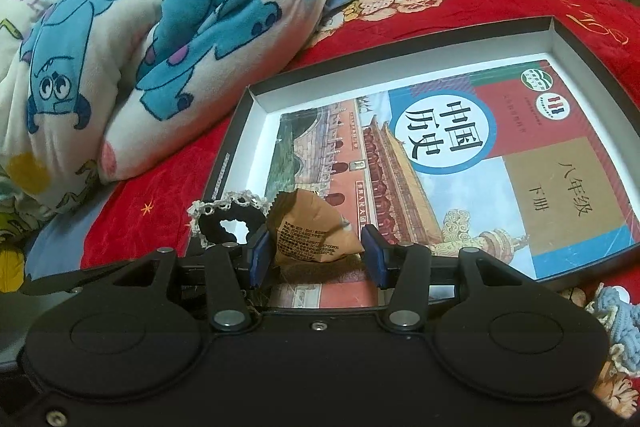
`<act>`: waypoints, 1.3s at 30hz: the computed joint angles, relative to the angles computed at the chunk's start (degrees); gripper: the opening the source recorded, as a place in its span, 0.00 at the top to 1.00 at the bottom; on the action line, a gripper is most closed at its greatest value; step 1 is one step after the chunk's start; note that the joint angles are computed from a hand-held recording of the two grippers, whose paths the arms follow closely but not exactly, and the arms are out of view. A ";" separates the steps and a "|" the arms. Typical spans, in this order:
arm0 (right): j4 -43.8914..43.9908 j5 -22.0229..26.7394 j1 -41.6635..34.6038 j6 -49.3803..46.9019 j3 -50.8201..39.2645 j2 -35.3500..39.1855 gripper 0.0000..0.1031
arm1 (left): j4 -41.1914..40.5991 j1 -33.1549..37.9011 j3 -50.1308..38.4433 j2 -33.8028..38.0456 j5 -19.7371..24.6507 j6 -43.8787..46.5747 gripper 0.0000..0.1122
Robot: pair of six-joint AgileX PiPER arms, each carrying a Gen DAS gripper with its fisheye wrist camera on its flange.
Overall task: Organize objects
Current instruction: 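Open the left tool to drop the scrunchie while the right tool releases the packet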
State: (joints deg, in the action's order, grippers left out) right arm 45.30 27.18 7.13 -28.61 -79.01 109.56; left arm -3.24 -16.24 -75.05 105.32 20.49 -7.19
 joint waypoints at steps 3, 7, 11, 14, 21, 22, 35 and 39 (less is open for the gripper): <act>0.22 -0.74 -0.21 0.19 0.45 -0.23 0.55 | -1.88 0.19 -0.02 0.01 0.01 1.45 0.51; 2.89 -0.31 -1.14 -2.20 0.67 -0.13 0.55 | -4.73 0.55 0.19 -0.08 -0.22 3.89 0.50; 4.23 -0.18 -1.38 -3.68 0.94 -0.15 0.54 | -6.28 0.82 0.26 -0.12 -0.36 4.44 0.50; 3.57 -0.06 -1.30 -3.15 0.73 -0.09 0.54 | -5.86 0.75 0.25 -0.12 -0.34 4.51 0.50; -1.63 -0.34 -0.34 0.63 0.10 -0.14 0.54 | -5.98 0.72 0.10 -0.12 0.24 5.44 0.48; -5.28 -0.89 0.47 3.56 -0.16 -0.16 0.54 | -8.19 0.93 0.53 -0.38 -0.03 7.85 0.45; -1.37 0.22 0.65 0.27 0.40 -0.94 0.39 | -17.40 1.47 3.50 -3.15 -1.29 18.57 0.23; 3.15 -0.84 0.42 -3.95 2.44 -2.78 0.26 | -17.98 1.20 5.82 -4.99 -3.07 18.93 0.22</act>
State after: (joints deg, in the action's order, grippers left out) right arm 48.45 26.33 7.55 -32.57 -76.57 106.77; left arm -21.22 -15.04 -69.23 100.33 17.43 11.74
